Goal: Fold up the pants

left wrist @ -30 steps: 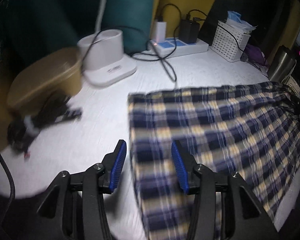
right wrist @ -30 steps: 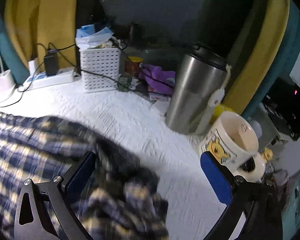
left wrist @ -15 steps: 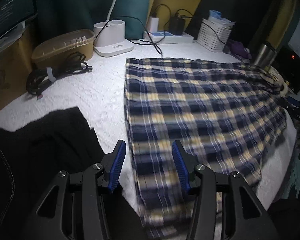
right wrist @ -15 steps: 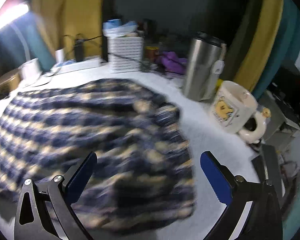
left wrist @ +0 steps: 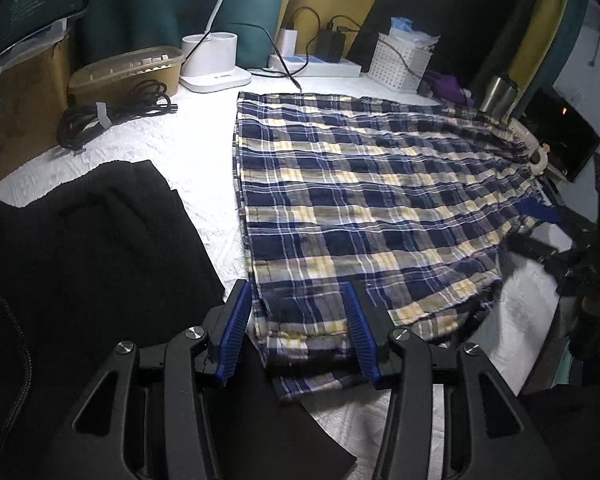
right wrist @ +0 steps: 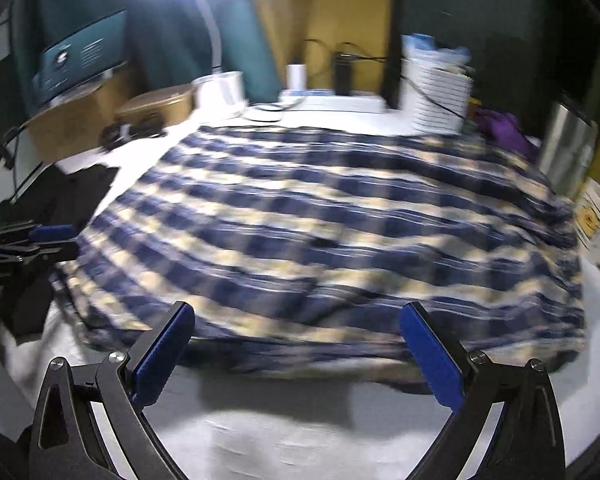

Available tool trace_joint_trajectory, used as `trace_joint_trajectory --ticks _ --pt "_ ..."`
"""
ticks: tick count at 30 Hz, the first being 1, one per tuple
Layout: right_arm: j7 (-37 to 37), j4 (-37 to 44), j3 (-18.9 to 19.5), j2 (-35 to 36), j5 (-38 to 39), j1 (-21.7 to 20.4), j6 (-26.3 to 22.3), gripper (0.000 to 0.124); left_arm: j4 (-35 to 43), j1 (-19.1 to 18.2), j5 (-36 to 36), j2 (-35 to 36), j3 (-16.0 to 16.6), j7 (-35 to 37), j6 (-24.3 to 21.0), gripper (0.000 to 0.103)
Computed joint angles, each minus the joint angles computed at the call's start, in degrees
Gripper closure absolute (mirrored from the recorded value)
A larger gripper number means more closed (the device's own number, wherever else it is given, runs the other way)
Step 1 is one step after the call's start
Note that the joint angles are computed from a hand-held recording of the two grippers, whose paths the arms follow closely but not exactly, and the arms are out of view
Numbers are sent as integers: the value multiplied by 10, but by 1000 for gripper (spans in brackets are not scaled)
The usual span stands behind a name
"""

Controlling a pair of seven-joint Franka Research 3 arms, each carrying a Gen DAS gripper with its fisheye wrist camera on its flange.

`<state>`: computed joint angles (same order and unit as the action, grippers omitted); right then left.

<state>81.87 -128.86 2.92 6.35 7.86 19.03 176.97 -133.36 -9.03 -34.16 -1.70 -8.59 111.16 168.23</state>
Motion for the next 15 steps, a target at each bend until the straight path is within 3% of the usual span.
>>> trace_joint_trajectory --ticks 5,6,8,10,11,15 --pt "-54 33 32 22 49 -5 -10 27 -7 -13 -79 -7 1 76 0 60" --pt "-66 41 36 27 54 -6 -17 34 -7 -15 -93 -6 2 89 -1 62" --pt "-101 55 53 38 83 -16 -40 50 -5 -15 -104 -1 1 98 -3 71" --pt "-155 60 74 39 126 -29 -68 91 -7 -11 -93 2 -1 84 5 85" --pt "-171 58 74 37 135 -26 -72 94 -10 -11 -99 0 -3 88 12 93" --pt "-223 42 76 25 182 -18 -88 95 -27 -19 -113 -15 -4 105 39 97"
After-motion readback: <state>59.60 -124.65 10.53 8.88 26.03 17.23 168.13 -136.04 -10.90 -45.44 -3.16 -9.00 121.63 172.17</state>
